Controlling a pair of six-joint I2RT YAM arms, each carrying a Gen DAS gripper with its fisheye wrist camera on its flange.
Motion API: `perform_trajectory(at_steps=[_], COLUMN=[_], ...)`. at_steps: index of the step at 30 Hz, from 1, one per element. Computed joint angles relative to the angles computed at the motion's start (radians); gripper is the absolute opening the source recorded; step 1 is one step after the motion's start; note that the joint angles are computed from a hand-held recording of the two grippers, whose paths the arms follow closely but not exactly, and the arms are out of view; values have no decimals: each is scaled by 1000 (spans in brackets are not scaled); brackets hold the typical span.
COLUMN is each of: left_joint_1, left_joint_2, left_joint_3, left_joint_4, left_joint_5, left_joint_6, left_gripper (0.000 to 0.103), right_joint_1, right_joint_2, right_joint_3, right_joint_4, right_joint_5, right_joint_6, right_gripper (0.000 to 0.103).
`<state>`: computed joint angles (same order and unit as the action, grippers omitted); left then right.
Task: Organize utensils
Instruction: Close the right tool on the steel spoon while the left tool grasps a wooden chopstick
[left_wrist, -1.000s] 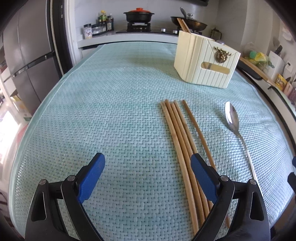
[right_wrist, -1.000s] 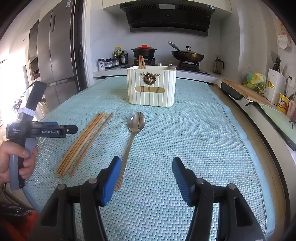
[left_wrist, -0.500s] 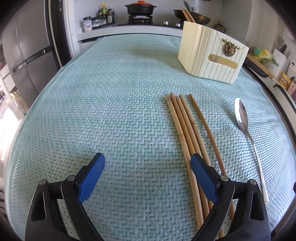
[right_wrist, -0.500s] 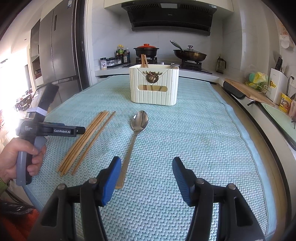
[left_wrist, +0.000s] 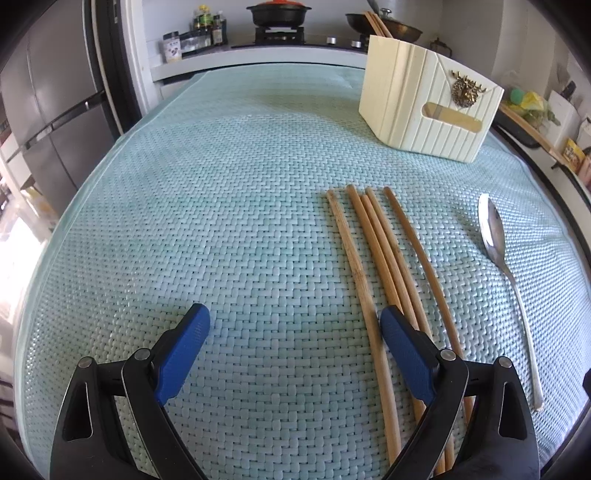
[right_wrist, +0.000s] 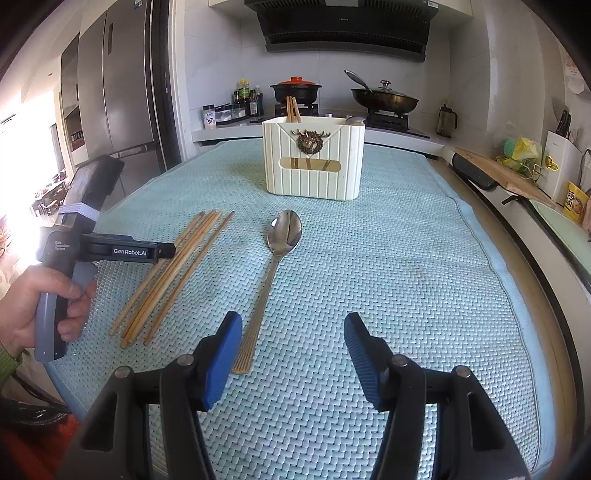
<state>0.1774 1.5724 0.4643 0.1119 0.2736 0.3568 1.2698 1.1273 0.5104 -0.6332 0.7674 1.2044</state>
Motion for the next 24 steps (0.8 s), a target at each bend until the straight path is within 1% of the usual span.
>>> perform_trajectory(at_steps=[6,9,14,17,19,22,24], left_joint_1=[-12,-12,-21,-30,-41,-66,-86], left_joint_2=[27,41,75,109,128,151,162], left_joint_3=[22,38,96,151,179,213,238], left_joint_4=[2,-6,-46,-83,-99,-112,-132], left_joint_5=[-17,-14,-21,-24,-28,-36,-35], left_joint_6=[16,21,18,19,14,9,10], left_gripper=[94,94,94,93,93,86,76], right_joint_1=[-192,-301,-462,-524,-554,-610,-644], right_joint_2=[57,124,306,399,438,471,490], right_joint_3=[-18,0,88,149,183,210,221], right_joint_4=[224,324,422,445,452,473,495], right_joint_5=[-161,-254,-396,-430,-433,-473,-494], right_joint_6=[-236,-331,-459,-511,-536,-561,-571], right_gripper=[59,59,59,59,59,59,58])
